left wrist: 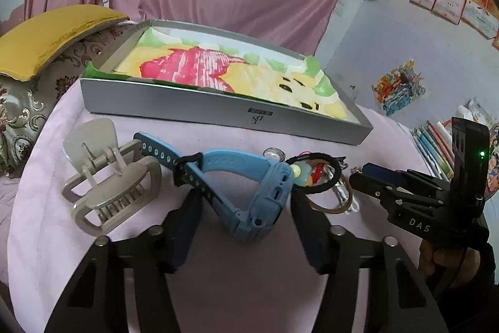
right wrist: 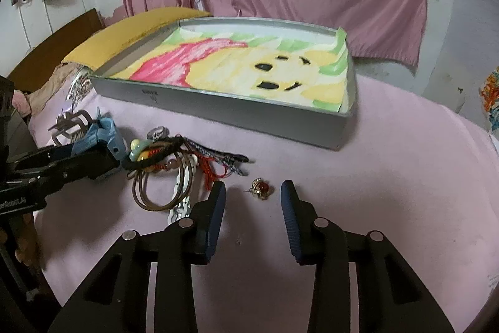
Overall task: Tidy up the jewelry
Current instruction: 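Grasp the blue smartwatch with the left tool while the right tool grasps the small red charm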
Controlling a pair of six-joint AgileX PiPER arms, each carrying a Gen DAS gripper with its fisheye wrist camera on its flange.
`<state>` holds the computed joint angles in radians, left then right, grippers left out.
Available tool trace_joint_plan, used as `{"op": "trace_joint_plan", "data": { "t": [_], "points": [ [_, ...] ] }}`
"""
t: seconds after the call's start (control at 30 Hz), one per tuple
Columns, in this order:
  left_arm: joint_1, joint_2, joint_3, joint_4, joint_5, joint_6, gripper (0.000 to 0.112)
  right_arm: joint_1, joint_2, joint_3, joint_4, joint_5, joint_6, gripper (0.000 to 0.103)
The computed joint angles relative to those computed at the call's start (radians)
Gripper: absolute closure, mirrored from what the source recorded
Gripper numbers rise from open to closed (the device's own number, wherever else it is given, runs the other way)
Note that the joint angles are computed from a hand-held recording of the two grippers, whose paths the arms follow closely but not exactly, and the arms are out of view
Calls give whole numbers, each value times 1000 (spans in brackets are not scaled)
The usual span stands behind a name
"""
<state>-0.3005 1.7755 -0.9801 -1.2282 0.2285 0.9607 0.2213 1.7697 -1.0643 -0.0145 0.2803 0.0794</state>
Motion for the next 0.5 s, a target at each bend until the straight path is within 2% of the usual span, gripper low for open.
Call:
{"op": "trace_joint_plan", "data": {
  "t": [0.13, 0.23, 0.27, 0.5],
  "points": [
    [6, 10, -19, 18, 31, -6, 68, 3, 7, -14, -17, 11, 10, 80],
    [10, 17, -27, -2, 55, 23, 78, -4, 10, -18, 5, 11, -21, 84],
    [11, 19, -27, -13, 62, 38, 81, -2, 13, -23, -7, 14, -10, 89],
    [-4, 10, -10, -70, 62, 123, 90, -26, -14, 17, 155, -11, -161, 92]
  ]
}}
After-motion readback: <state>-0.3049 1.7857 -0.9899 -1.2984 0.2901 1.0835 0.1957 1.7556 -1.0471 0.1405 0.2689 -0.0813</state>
